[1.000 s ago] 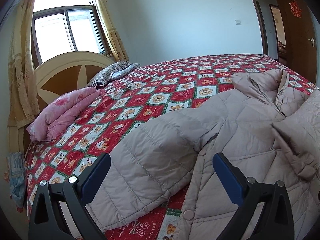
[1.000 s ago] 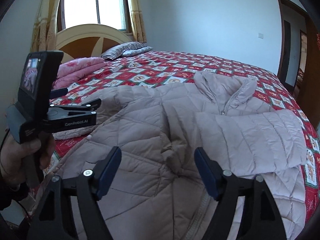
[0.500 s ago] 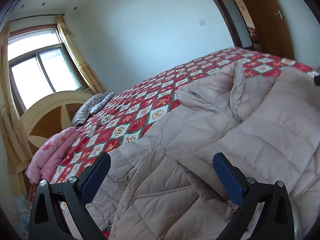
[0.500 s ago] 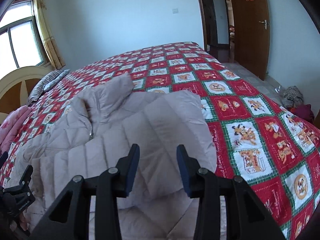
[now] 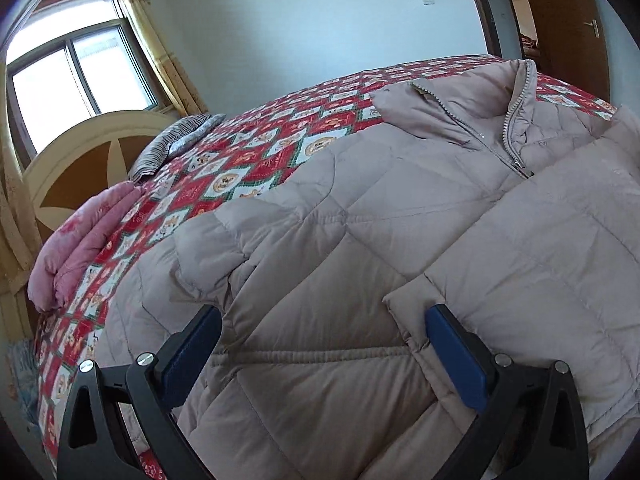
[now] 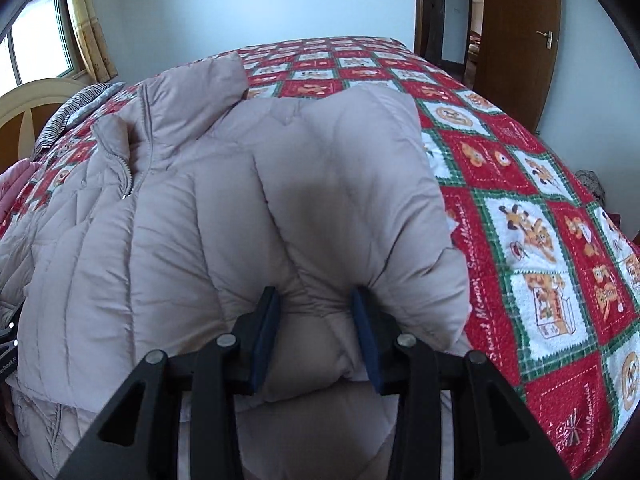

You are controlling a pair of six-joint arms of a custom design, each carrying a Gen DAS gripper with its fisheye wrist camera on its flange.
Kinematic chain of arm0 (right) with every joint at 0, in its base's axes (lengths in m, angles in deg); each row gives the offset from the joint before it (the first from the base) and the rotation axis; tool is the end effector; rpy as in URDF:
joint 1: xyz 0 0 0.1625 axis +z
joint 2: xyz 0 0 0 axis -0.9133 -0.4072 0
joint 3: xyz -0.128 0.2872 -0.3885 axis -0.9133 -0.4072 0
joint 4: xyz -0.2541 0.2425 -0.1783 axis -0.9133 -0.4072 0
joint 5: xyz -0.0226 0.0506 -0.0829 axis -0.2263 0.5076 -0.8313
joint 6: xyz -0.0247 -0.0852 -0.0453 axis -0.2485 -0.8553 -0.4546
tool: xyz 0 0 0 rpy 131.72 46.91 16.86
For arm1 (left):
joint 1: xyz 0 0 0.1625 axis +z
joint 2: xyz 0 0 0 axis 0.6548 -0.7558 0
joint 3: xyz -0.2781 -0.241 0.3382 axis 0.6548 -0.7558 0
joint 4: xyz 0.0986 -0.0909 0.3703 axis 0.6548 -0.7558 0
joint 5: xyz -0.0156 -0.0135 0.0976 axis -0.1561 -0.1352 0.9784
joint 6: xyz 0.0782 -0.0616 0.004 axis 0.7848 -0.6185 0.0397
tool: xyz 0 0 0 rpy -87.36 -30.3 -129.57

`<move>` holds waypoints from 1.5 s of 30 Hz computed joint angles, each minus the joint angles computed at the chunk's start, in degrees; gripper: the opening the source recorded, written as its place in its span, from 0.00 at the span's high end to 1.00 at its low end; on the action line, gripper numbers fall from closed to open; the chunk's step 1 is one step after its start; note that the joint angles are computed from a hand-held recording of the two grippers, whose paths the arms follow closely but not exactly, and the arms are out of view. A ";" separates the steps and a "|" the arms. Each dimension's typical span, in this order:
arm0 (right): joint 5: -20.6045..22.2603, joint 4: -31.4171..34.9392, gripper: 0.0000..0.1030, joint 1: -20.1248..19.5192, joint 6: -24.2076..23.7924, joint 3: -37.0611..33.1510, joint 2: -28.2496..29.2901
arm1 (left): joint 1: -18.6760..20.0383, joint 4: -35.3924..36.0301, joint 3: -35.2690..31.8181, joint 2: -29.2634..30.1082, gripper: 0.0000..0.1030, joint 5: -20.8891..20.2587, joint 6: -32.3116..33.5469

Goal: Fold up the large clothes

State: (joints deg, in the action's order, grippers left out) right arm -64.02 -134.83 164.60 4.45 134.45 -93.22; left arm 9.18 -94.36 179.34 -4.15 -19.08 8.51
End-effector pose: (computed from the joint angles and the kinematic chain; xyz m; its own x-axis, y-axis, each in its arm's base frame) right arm 0.1786 -0.6094 0.1412 -0.7321 -0.2501 0.6336 -0.5528 0.7616 -0.3382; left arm -0.1349 -0.5228 0.1401 -0.4174 -0.3183 -0.8511 0.4923 0.7080 -0.5062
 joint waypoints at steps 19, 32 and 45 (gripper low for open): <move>-3.87 -0.93 0.60 0.20 -2.71 -9.55 5.22 | 2.04 -7.48 -0.37 -0.41 0.01 -4.27 3.80; -0.77 -5.85 0.31 4.95 0.26 -1.72 0.87 | 2.41 -10.15 -0.44 -0.21 0.01 -4.86 5.67; 1.36 -4.55 0.31 5.69 -2.56 2.90 6.67 | 2.65 -9.90 -0.65 -0.65 0.01 -6.21 6.10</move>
